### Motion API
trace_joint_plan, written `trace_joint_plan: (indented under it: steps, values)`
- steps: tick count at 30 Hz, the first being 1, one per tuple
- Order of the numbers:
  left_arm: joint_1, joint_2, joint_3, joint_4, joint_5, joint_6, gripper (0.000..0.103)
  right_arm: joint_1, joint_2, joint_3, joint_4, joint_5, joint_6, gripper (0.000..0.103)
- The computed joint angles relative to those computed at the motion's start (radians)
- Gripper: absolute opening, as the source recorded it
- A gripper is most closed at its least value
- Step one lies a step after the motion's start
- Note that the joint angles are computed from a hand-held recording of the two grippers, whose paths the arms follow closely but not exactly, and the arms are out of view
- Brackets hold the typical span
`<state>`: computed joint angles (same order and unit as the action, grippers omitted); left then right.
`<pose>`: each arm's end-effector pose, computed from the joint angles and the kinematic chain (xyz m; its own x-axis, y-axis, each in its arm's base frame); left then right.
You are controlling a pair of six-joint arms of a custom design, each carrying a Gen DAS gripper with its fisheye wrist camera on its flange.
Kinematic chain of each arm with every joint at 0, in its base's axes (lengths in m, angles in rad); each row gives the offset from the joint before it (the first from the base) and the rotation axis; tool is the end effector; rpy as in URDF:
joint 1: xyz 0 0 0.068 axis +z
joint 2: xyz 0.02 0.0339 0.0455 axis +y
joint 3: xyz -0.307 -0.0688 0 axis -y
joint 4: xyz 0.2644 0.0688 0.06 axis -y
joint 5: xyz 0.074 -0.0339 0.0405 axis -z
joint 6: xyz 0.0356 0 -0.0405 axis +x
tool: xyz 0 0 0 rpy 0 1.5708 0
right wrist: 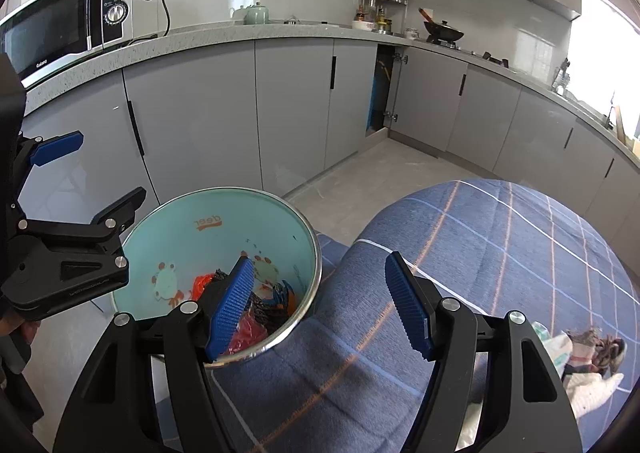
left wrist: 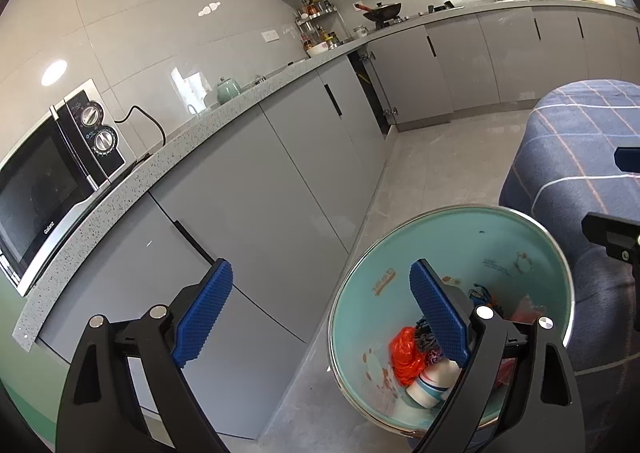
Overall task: Collect trash
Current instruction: 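Carry the foam block and pink bag over the teal bin and release both, then move both open tools back over the remaining trash on the table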
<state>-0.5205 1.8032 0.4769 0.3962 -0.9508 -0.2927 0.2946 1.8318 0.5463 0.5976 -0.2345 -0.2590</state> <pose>0.2482 -0.1089 0.0943 -0.6275 0.1665 -0.7606 -0.3281 0.8293 0.4522 0.2992 0.0994 0.1043 -0.4710 -0.4032 -0.7846 -0.5946 0.8021 -0.0553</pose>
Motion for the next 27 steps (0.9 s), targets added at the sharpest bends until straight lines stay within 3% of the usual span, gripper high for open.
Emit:
trace_joint_plan:
  steps: [7,17,27]
  values:
    - [-0.081,-0.018,0.038,-0.093,-0.034,-0.047,0.089,-0.091,-0.107,-0.085,-0.008,-0.033,-0.019,0.071]
    - [-0.294,0.064,0.177,-0.240,-0.044,-0.143,0.089,-0.402,-0.256,-0.188,-0.085,-0.194,-0.135,0.076]
    - [-0.446,0.200,0.328,-0.303,-0.019,-0.171,0.092,-0.739,-0.220,-0.223,-0.132,-0.317,-0.335,0.076]
